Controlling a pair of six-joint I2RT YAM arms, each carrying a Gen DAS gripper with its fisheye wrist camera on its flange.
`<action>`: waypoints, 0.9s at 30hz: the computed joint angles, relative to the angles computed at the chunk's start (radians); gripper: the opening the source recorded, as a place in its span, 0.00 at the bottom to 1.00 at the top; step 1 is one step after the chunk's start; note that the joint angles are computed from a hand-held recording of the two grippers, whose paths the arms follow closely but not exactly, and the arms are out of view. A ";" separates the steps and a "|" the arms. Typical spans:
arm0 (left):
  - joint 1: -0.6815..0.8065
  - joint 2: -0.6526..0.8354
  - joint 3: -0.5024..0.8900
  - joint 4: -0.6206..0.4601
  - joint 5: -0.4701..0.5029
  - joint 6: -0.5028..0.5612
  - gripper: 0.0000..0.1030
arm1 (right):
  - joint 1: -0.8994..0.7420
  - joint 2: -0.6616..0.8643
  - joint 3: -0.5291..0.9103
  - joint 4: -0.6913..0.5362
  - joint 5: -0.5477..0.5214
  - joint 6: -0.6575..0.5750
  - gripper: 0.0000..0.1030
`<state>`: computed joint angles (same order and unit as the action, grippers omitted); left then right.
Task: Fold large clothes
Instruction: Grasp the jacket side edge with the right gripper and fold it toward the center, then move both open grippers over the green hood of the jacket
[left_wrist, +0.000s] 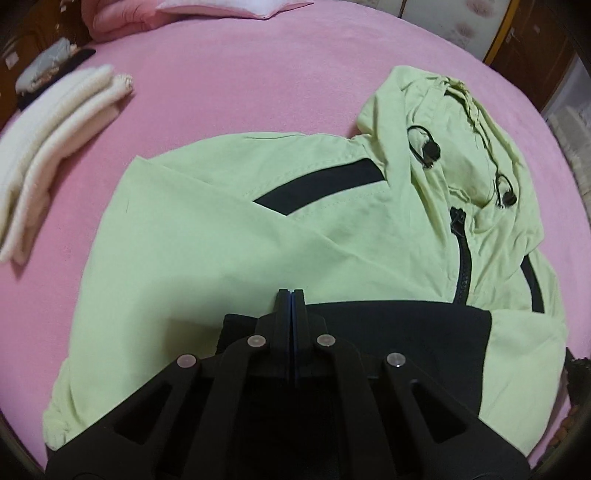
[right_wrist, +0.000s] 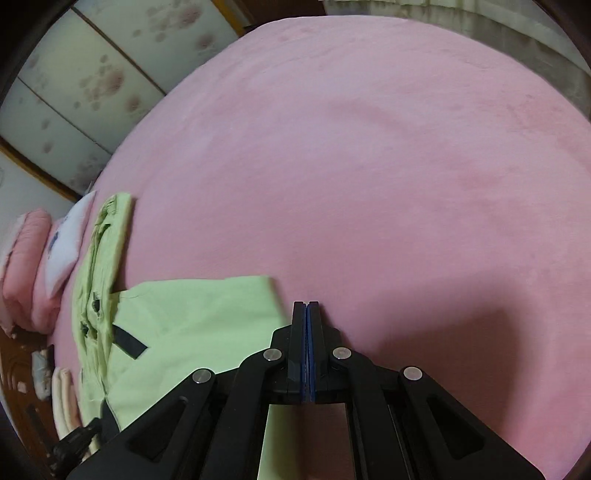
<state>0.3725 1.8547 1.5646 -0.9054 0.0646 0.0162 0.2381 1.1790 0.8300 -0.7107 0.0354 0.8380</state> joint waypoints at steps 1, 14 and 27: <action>-0.011 0.000 0.008 -0.013 -0.012 -0.003 0.01 | -0.001 -0.010 0.009 -0.022 -0.013 0.004 0.00; -0.003 -0.235 -0.115 -0.351 -0.007 0.110 0.08 | 0.793 -0.084 0.236 -0.460 0.098 0.585 0.28; 0.106 -0.403 -0.023 -0.604 0.031 0.338 0.66 | 1.305 0.359 0.779 -0.705 0.145 0.872 0.82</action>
<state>0.4786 1.4515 1.5420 -1.5097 0.0953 0.3542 1.5429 1.5382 1.6095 -1.4157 0.1809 1.7096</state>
